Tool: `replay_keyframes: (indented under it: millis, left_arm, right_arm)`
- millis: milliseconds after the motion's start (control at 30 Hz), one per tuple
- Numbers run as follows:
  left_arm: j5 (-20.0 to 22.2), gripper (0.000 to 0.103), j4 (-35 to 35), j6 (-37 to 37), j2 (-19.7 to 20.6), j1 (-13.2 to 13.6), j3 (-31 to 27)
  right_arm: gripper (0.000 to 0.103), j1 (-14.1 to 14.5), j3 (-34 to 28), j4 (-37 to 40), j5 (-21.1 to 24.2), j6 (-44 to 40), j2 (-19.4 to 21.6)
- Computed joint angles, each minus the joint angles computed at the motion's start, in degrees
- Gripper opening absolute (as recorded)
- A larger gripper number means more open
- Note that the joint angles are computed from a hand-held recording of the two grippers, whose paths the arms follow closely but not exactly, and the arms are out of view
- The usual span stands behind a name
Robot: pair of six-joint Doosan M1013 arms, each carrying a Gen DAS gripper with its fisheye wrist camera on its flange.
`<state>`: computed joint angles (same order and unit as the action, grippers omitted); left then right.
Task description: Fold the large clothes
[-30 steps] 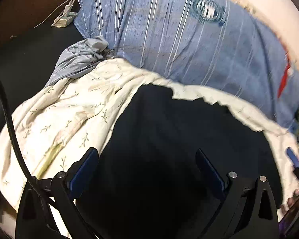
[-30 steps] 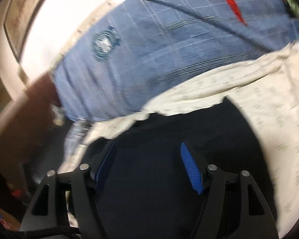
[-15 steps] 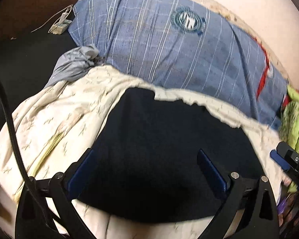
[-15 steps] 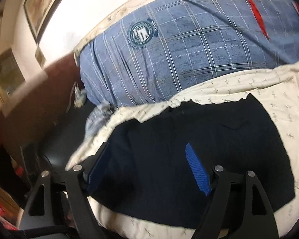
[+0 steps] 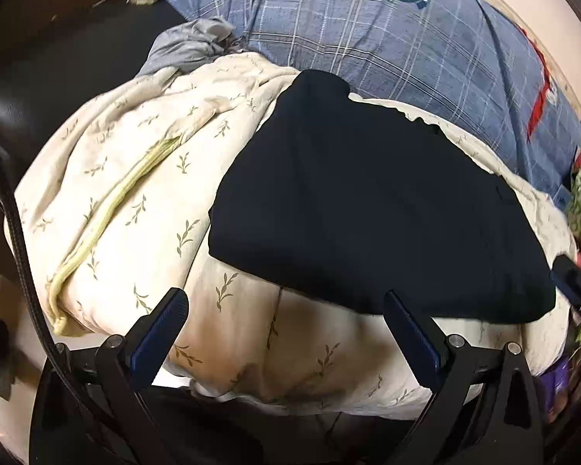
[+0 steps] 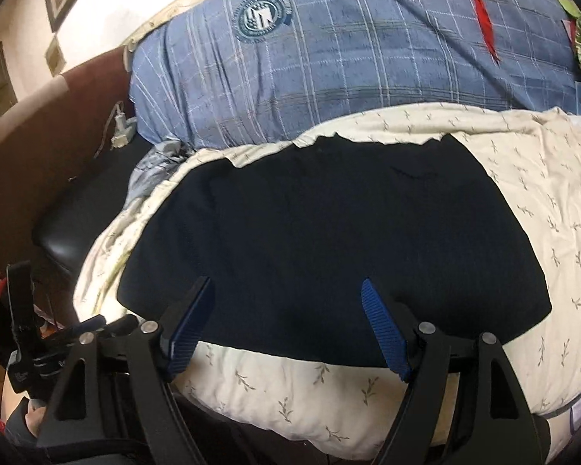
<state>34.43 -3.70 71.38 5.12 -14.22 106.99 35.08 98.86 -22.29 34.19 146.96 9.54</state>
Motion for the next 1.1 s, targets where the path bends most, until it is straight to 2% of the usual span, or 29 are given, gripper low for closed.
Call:
replay_keyframes:
  millis: [167, 233, 267, 300, 333, 367, 400, 467, 533, 667, 733, 800, 900, 1000, 1100]
  left_arm:
    - [-2.3, 0.101, -9.1, 7.2, 0.6, 0.8, -0.5]
    - [-3.2, 0.101, -9.1, 7.1, 1.0, 0.6, -1.0]
    - [-2.9, 0.101, -7.6, 5.6, 1.5, 0.4, -1.6]
    - [-2.0, 0.101, -5.2, 3.6, 2.1, 0.1, -2.3]
    - [-1.2, 0.101, -3.9, 2.3, 2.6, -0.1, -2.8]
    - [-0.4, 0.101, -3.5, 2.0, 3.1, -0.1, -3.4]
    - [0.2, 0.101, -4.4, 2.7, 3.5, 0.1, -3.8]
    - [0.5, 0.101, -6.5, 4.4, 3.8, 0.4, -4.1]
    - [-0.5, 0.101, -9.9, 6.9, 3.7, 0.9, -3.7]
    - [-1.3, 0.102, -25.4, 16.9, 4.0, 3.8, -2.5]
    - [-1.0, 0.102, -37.0, 22.3, 3.9, 6.2, -1.2]
    - [-0.9, 0.102, -43.9, 24.0, 3.6, 7.7, 0.2]
    - [-2.5, 0.102, -47.4, 21.3, 3.2, 8.5, 2.1]
    - [-4.8, 0.102, -51.7, 23.9, 3.0, 8.5, 3.2]
    - [-5.3, 0.102, -54.8, 27.3, 3.9, 8.5, 2.3]
  right_arm:
    - [0.078, -0.2, 0.2, -1.4, -0.5, 0.9, 0.6]
    - [0.078, -0.4, -0.2, -3.3, 0.8, 2.2, 1.5]
    - [0.078, -0.5, -0.7, -4.0, 2.8, 3.0, 2.1]
    - [0.078, -0.6, -1.8, -4.0, 6.5, 3.3, 3.0]
    - [0.078, -1.2, -3.1, -3.0, 12.5, 3.2, 4.6]
    - [0.078, -1.9, -3.6, -1.5, 15.5, 2.5, 5.5]
    - [0.078, -2.9, -3.0, 0.6, 15.4, 2.3, 5.4]
    - [0.077, -3.4, -1.4, 0.4, 12.0, 3.8, 3.9]
    - [0.078, -3.2, -1.4, -0.8, 12.3, 5.3, 3.1]
    - [0.078, -3.5, -0.6, 1.3, 10.2, 6.4, 1.4]
    - [0.078, -3.7, -0.4, 3.2, 9.8, 5.9, 1.1]
    - [0.078, -3.6, -0.1, 4.7, 8.5, 5.7, 0.9]
    - [0.078, -3.4, -0.2, 5.4, 7.7, 4.9, 1.0]
    - [0.078, -3.2, -0.5, 5.8, 7.4, 3.8, 1.4]
    - [0.078, -3.0, -0.5, 5.6, 7.3, 3.7, 1.4]
